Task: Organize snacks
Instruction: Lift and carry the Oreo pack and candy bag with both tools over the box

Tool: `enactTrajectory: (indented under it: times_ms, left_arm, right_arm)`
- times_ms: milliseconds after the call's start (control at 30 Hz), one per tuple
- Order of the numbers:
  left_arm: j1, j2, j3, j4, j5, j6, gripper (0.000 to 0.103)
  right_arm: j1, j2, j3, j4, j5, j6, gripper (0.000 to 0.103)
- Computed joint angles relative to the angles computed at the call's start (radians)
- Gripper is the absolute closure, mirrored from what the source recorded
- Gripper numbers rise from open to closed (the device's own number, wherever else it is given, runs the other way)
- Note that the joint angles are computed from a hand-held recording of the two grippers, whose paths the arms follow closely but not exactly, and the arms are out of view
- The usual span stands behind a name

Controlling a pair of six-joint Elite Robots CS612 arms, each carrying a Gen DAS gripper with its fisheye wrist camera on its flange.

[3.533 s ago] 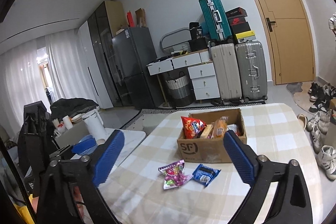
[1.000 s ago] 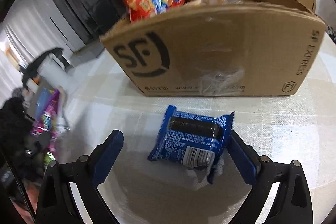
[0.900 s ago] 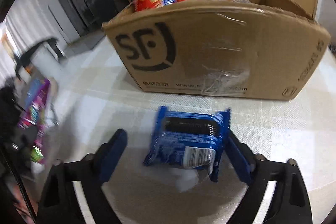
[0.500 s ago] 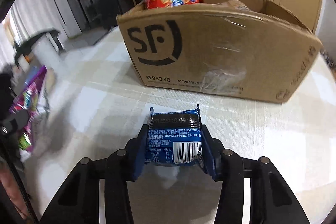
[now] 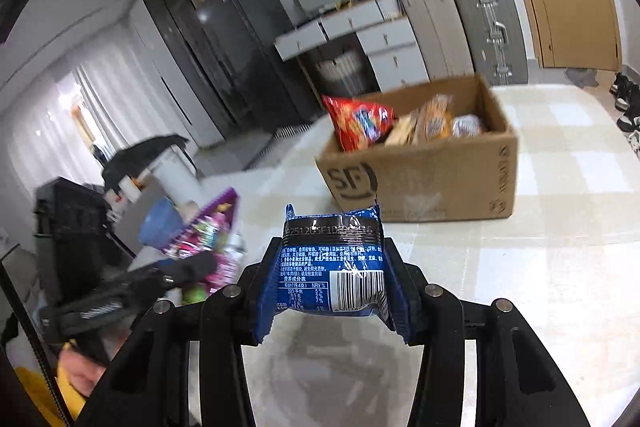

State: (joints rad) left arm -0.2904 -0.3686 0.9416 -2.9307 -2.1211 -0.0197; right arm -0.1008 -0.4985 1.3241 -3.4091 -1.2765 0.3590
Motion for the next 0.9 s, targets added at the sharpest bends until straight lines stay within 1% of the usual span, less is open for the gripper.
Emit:
enactTrajectory:
  times_ms: [33, 133, 267, 467, 600, 733, 900]
  left_arm:
    - [-0.003, -0.006, 0.008, -0.002, -0.002, 0.006, 0.064]
    - [-0.016, -0.036, 0.051, -0.027, 0.002, 0.029, 0.064]
    - [-0.033, -0.081, 0.118, -0.063, 0.017, 0.065, 0.064]
    - [-0.051, -0.136, 0.198, -0.103, 0.045, 0.083, 0.064]
    - [-0.062, -0.172, 0.25, -0.125, 0.062, 0.097, 0.064]
    - [-0.072, -0.194, 0.278, -0.136, 0.071, 0.108, 0.064]
    - [-0.075, -0.204, 0.281, -0.141, 0.064, 0.114, 0.064]
  right_arm:
    - [-0.007, -0.019, 0.035, -0.032, 0.003, 0.001, 0.056]
    - [-0.01, -0.052, 0.096, -0.102, -0.011, 0.007, 0.056]
    - [-0.012, -0.075, 0.155, -0.181, -0.017, 0.018, 0.056]
    - [-0.019, -0.105, 0.23, -0.264, -0.025, 0.027, 0.056]
    - [-0.023, -0.117, 0.269, -0.308, -0.031, 0.038, 0.056]
    - [-0.03, -0.125, 0.293, -0.343, -0.035, 0.054, 0.056]
    - [-0.034, -0.131, 0.305, -0.369, -0.044, 0.057, 0.056]
